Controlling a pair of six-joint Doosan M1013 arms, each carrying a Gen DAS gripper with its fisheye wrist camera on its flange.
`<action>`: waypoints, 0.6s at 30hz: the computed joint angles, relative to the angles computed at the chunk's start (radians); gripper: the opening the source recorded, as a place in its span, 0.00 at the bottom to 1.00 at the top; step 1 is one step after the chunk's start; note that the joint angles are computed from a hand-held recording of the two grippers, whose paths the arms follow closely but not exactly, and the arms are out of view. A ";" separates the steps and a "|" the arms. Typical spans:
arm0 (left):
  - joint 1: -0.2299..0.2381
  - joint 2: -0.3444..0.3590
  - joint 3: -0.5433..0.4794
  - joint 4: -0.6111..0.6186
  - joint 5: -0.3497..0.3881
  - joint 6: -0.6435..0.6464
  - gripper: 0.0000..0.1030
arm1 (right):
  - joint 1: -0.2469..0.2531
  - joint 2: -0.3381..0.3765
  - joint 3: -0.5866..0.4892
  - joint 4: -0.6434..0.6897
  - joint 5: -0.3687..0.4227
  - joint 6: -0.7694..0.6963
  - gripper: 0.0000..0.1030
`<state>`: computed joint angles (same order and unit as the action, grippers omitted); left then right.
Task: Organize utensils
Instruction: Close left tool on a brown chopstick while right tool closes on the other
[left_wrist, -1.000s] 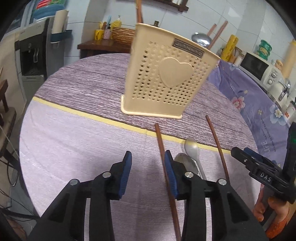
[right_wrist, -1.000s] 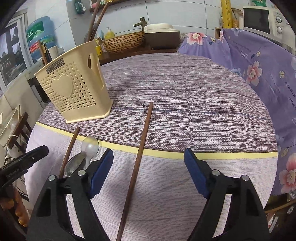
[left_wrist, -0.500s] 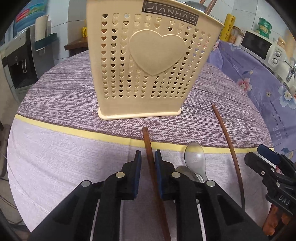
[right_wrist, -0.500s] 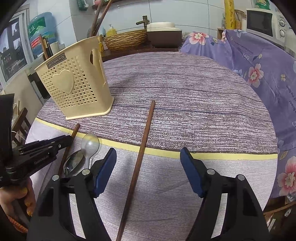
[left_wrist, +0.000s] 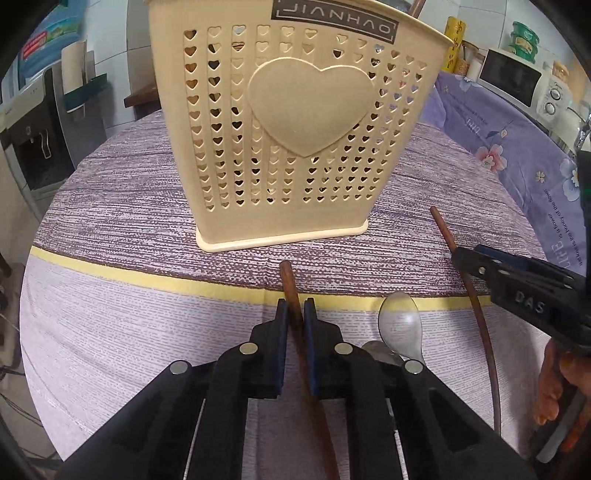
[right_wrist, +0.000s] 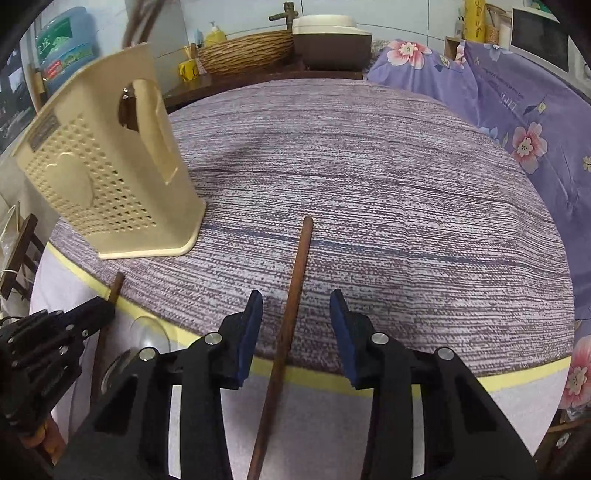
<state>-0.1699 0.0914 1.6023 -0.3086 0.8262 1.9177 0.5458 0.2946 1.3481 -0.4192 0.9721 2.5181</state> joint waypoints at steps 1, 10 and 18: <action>0.000 0.001 -0.001 -0.002 0.001 -0.002 0.10 | 0.002 0.003 -0.002 -0.012 0.003 0.006 0.33; -0.005 0.004 -0.002 0.015 -0.011 -0.018 0.10 | -0.001 0.046 -0.058 -0.041 0.049 -0.025 0.18; -0.013 0.008 -0.007 0.035 -0.023 -0.023 0.09 | -0.007 0.058 -0.070 -0.048 0.037 -0.027 0.09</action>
<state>-0.1824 0.0998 1.5958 -0.2732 0.8029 1.8945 0.5392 0.3528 1.2779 -0.4676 1.0095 2.4912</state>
